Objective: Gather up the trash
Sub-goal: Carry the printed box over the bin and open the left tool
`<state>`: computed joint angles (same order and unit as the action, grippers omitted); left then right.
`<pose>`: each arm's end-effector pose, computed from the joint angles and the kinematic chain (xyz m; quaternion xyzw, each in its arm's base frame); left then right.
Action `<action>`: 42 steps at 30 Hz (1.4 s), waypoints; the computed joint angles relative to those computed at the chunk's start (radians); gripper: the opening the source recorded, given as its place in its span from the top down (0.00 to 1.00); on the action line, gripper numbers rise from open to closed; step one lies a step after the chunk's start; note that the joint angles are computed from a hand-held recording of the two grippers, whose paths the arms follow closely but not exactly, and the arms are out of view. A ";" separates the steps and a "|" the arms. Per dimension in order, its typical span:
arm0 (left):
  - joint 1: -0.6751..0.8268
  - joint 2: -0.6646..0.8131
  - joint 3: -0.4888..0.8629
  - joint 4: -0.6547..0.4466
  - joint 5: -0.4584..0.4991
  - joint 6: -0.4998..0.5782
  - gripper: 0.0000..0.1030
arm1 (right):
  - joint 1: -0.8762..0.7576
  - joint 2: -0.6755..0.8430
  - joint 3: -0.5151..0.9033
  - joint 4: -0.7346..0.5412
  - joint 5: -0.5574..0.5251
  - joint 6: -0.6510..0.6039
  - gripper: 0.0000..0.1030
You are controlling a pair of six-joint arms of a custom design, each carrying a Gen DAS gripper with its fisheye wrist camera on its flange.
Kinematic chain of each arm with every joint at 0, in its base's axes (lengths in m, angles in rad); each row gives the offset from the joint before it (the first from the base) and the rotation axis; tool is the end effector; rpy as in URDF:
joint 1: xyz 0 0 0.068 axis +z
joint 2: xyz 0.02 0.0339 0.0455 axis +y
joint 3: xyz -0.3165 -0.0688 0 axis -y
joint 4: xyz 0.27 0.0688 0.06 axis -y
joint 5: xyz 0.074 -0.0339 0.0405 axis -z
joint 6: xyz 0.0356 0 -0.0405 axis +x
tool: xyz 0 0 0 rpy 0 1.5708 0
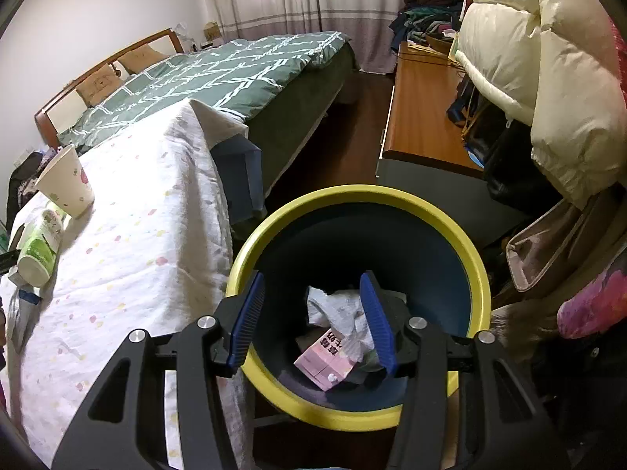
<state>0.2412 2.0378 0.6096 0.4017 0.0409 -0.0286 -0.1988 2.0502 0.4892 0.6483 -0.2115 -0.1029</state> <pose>0.3082 0.0743 0.0436 -0.1241 0.9550 0.0089 0.2693 0.2908 -0.0510 0.0388 0.0110 0.9416 0.0505 0.3327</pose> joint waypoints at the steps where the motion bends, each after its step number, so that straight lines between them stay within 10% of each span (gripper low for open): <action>1: 0.004 -0.015 -0.017 0.005 0.004 0.006 0.30 | -0.001 -0.002 -0.005 0.004 -0.002 0.000 0.53; 11: 0.023 -0.406 -0.294 0.005 0.083 0.062 0.30 | -0.038 -0.059 -0.094 0.052 -0.051 -0.011 0.53; 21: -0.366 -0.950 -0.362 -0.335 0.009 -0.071 0.30 | -0.171 -0.133 -0.257 0.160 -0.135 -0.081 0.53; 31: -0.926 -0.602 -0.128 -0.238 -0.157 -0.275 0.30 | -0.489 -0.232 -0.355 0.157 -0.285 -0.262 0.52; 42: -1.015 -0.106 0.258 -0.208 -0.094 -0.250 0.30 | -0.687 -0.172 -0.329 0.129 -0.362 -0.377 0.51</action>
